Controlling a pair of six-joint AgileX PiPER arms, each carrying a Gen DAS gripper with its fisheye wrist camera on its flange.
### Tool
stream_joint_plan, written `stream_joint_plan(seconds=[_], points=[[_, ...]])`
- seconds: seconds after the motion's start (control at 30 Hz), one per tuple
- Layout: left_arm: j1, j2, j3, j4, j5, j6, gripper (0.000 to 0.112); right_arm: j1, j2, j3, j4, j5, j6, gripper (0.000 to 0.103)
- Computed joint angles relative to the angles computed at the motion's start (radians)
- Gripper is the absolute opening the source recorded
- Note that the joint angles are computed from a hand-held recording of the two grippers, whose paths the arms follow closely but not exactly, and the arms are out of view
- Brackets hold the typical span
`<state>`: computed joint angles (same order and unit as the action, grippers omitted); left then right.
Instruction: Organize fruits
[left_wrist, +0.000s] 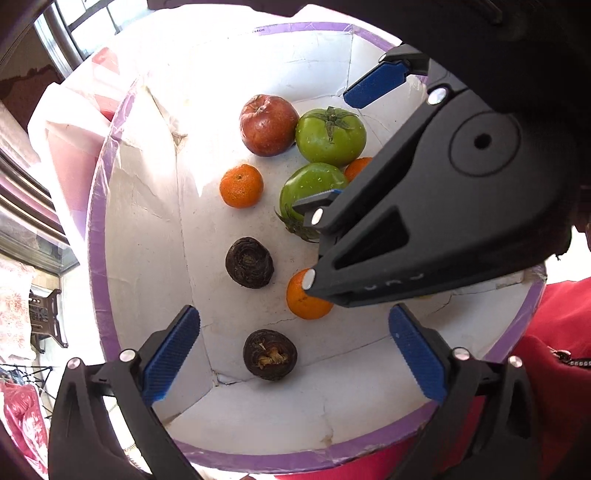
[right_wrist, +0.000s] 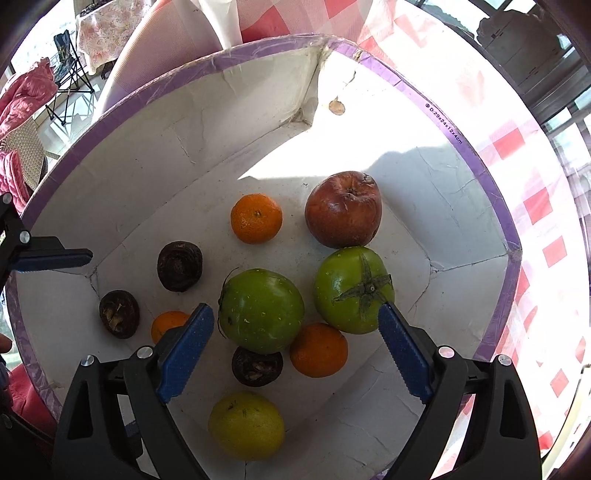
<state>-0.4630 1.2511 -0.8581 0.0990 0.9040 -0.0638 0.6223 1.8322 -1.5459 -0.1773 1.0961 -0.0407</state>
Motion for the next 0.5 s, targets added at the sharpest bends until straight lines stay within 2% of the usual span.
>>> stream_joint_plan(seconds=[0.07, 0.17, 0.27, 0.33, 0.5], points=[[-0.027, -0.022, 0.006, 0.034, 0.0, -0.014, 0.101, 0.011, -0.003, -0.018, -0.005, 0.021, 0.021, 0.087], [-0.01, -0.02, -0.012, 0.022, 0.01, -0.007, 0.101, 0.002, -0.019, 0.017, -0.019, -0.011, 0.044, 0.087], [-0.002, -0.053, 0.004, 0.042, -0.024, -0.04, 0.101, -0.008, -0.025, 0.011, -0.018, -0.011, 0.085, 0.087], [0.027, -0.08, 0.0, 0.022, -0.039, -0.027, 0.101, -0.03, -0.017, -0.018, 0.011, 0.011, 0.107, 0.087], [0.015, -0.141, -0.007, 0.08, -0.083, -0.15, 0.101, -0.09, -0.005, -0.046, 0.114, 0.04, 0.126, 0.087]])
